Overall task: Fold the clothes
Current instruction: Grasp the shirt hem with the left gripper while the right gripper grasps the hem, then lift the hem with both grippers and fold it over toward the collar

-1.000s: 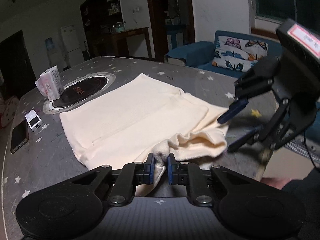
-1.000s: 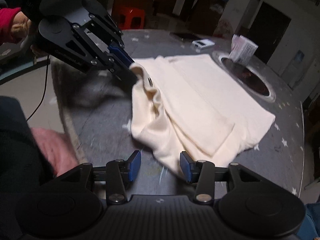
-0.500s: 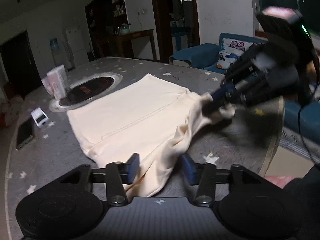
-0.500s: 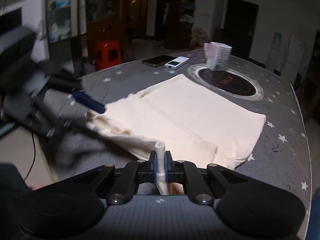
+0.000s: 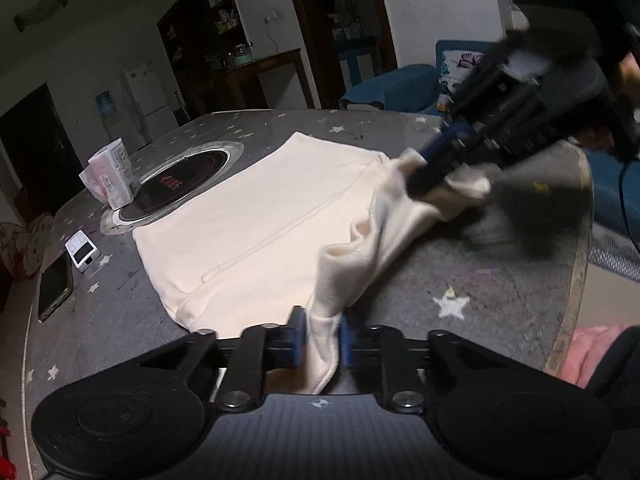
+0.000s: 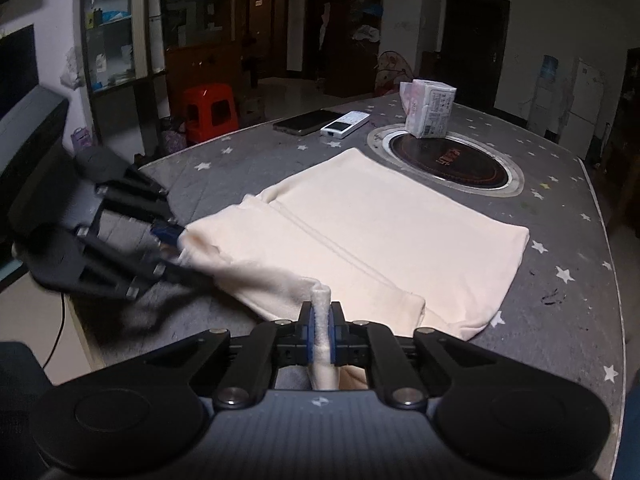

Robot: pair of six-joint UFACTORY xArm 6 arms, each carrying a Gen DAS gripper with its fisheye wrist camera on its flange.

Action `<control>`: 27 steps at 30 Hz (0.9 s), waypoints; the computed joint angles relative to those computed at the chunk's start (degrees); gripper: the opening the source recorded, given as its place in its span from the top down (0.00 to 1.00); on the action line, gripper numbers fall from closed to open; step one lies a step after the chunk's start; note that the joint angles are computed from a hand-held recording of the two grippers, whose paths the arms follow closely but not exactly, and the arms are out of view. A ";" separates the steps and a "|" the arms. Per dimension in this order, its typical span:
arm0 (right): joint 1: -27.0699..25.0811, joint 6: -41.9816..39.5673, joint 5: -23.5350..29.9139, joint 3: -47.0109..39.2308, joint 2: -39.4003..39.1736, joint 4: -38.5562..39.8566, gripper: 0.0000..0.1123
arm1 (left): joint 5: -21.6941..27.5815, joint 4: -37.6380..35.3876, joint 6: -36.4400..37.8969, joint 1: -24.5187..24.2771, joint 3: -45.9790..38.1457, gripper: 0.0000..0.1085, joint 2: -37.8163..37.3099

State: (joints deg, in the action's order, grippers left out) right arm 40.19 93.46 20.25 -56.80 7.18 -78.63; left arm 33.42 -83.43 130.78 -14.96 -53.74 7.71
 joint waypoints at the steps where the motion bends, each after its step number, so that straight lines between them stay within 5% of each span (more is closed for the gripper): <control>1: 0.23 -0.02 0.09 0.15 0.03 -0.08 0.93 | 0.24 0.31 -0.76 0.10 -0.34 0.86 0.18; 4: 0.74 0.71 -0.11 0.64 0.20 -0.69 0.92 | 0.68 2.02 -4.02 0.26 -1.48 0.87 0.81; 11: 3.55 -0.69 2.39 1.35 1.38 -0.61 0.70 | 0.72 3.93 -7.40 0.13 -2.49 0.87 1.48; 19: 6.28 -1.16 6.55 0.37 3.01 -3.77 0.72 | -0.16 5.09 -8.71 0.02 -2.35 0.84 1.42; 21: 6.18 -0.42 6.86 0.27 2.88 -4.07 0.88 | -0.17 5.00 -7.87 0.18 -1.94 0.83 1.19; 27: 5.38 6.26 6.52 1.10 0.71 -7.95 0.92 | -0.48 4.68 -5.00 0.69 -0.67 0.86 0.47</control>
